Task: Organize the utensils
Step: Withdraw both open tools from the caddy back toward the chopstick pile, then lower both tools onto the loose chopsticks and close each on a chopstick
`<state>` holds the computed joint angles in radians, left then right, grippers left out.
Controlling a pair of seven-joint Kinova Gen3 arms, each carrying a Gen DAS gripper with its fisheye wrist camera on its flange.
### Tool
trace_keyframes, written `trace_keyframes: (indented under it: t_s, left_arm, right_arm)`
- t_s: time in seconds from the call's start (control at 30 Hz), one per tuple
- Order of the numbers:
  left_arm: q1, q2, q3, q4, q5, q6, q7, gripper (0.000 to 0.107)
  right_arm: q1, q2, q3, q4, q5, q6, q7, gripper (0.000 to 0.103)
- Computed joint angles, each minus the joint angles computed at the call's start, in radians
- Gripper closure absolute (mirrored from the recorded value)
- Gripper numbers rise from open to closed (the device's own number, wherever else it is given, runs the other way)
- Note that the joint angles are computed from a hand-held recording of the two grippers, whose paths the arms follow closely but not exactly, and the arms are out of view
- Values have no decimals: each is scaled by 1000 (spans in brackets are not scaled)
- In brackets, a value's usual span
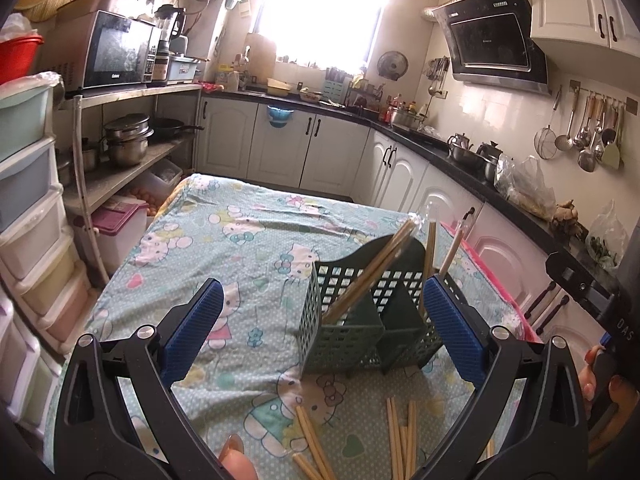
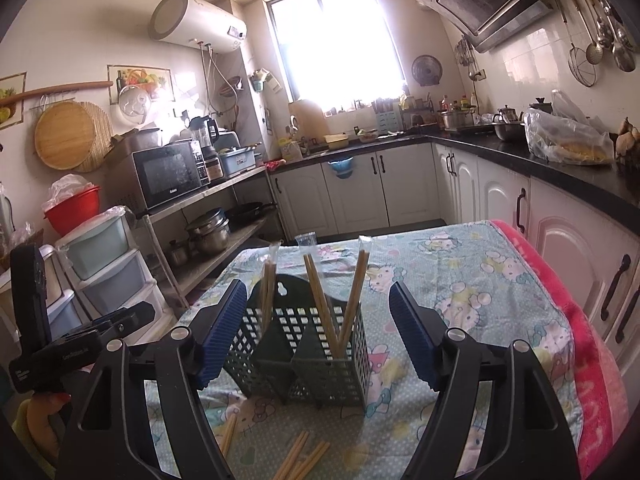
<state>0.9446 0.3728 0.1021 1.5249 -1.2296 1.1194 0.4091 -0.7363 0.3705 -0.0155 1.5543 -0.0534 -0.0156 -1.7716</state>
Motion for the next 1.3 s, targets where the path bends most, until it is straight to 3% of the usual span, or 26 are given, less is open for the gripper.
trace_keyframes:
  t_s: [0.67,1.03,1.13,1.3]
  left_arm:
    - [32,22,5,17,56,28,12,15]
    - [-1,-8,14,98,88,-64,76,15]
    - [-17,-17,18,128,101,-107,94,17]
    - [-53,-28,20,168,139,-191,104,39]
  right_arm:
    - [-25,-14,5,60,19,39,-11,32]
    - [15,9,-61,34,62,138,-20,33]
    - [51,27,-111,13,67,187,-8,43]
    - [101,62,-178,-33,47,279,21,57]
